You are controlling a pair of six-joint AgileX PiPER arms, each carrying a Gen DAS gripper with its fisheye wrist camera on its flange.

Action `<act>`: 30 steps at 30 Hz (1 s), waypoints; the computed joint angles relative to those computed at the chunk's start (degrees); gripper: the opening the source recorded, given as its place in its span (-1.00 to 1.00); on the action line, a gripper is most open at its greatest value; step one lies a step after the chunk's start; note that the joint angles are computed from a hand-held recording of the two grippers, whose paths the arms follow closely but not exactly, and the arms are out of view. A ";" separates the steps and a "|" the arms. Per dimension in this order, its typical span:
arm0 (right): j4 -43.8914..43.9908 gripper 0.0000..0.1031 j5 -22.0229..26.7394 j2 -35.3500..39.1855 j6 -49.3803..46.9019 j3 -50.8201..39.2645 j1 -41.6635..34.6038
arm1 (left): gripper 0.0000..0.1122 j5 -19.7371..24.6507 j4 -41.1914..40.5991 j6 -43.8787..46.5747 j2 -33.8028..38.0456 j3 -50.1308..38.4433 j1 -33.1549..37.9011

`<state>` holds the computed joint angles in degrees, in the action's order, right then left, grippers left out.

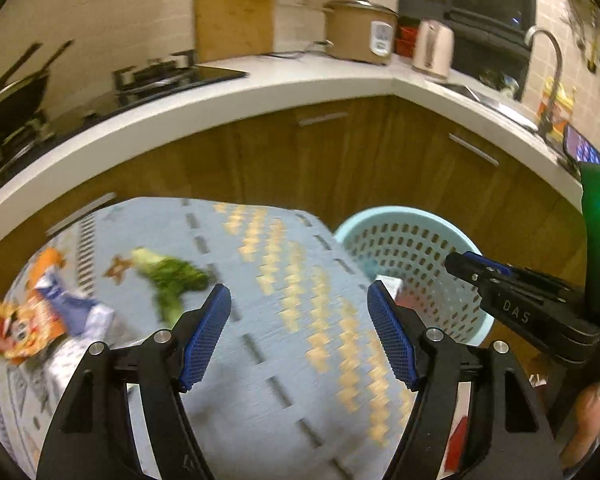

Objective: Collect trash
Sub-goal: 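Grasp the dotted white paper with the left tool while the right tool grasps the greens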

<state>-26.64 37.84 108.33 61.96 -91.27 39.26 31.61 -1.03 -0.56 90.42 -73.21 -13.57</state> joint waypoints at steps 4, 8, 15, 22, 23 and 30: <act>0.40 -0.65 2.22 2.81 -2.68 -6.30 3.33 | 0.23 -0.77 0.98 -1.30 -5.96 5.06 4.94; 1.40 -0.65 4.57 6.10 -6.05 -13.07 6.47 | 0.26 -0.97 -1.51 1.23 -10.34 8.87 13.12; 4.49 -0.65 8.41 14.29 -11.38 -26.20 10.63 | 0.35 -0.04 -11.00 11.04 -12.08 12.08 27.65; 10.23 -0.65 11.62 24.30 -16.52 -38.58 12.86 | 0.32 1.02 -17.62 14.94 -7.16 12.18 32.37; 10.54 -0.65 12.23 25.11 -16.95 -39.60 12.99 | 0.32 1.15 -17.39 14.40 -6.18 11.92 31.82; 11.16 -0.65 14.26 27.17 -19.09 -43.64 12.92 | 0.36 1.00 -9.65 1.45 0.86 7.73 28.27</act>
<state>-15.48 52.10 135.49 42.87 -134.92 52.18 32.61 -10.68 0.88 91.28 -65.47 14.70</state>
